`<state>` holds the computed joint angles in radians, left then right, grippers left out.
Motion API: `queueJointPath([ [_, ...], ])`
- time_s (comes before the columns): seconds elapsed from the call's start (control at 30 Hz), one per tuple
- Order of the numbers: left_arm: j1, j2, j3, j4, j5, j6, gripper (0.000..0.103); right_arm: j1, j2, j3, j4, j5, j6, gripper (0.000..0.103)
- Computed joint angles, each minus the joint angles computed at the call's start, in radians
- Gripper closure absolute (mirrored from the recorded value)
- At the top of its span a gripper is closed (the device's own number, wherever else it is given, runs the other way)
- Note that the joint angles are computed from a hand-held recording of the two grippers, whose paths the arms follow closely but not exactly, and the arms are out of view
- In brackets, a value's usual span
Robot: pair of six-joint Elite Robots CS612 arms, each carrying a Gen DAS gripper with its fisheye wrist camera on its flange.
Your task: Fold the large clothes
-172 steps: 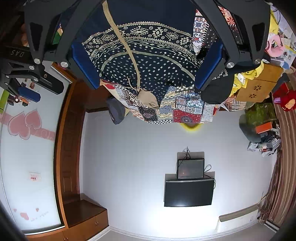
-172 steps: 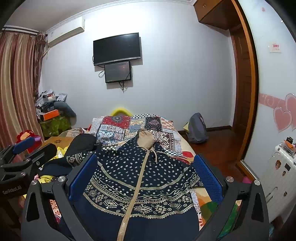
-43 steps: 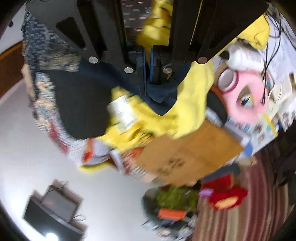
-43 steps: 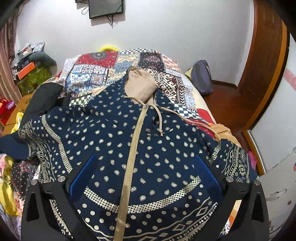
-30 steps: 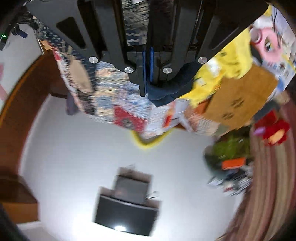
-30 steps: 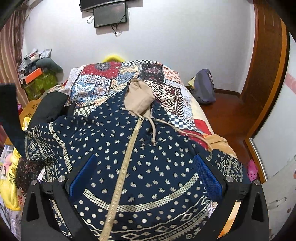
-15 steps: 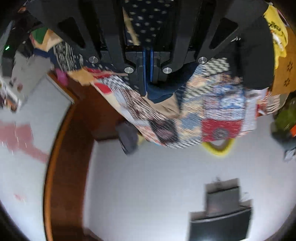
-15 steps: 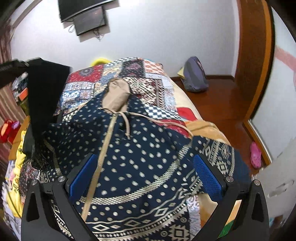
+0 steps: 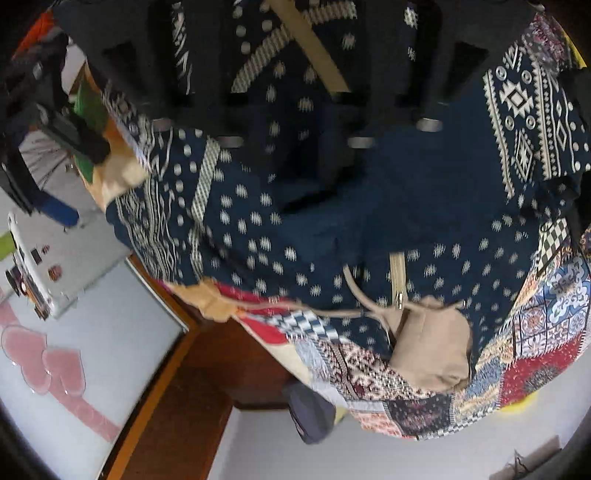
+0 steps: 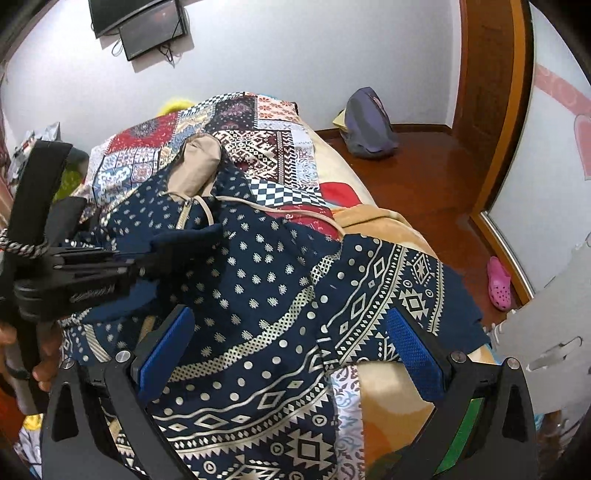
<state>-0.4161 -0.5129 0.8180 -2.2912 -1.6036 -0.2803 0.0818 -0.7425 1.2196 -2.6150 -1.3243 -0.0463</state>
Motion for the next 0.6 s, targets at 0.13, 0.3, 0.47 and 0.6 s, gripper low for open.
queueJointPath([
  [0.13, -0.002, -0.068, 0.1, -0.089, 0.051, 0.037, 0.038, 0.006, 0.002, -0.006, 0.017, -0.007, -0.032, 0.0],
  [0.3, 0.004, -0.163, 0.234, -0.191, 0.171, 0.034, 0.015, 0.017, 0.007, -0.023, 0.039, 0.005, -0.079, 0.0],
  [0.47, 0.023, -0.237, 0.359, -0.227, 0.307, -0.004, 0.011, 0.042, 0.03, -0.068, 0.084, 0.005, -0.171, 0.0],
  [0.6, 0.043, -0.276, 0.444, -0.189, 0.377, -0.051, 0.011, 0.064, 0.068, -0.122, 0.127, -0.017, -0.246, 0.0],
])
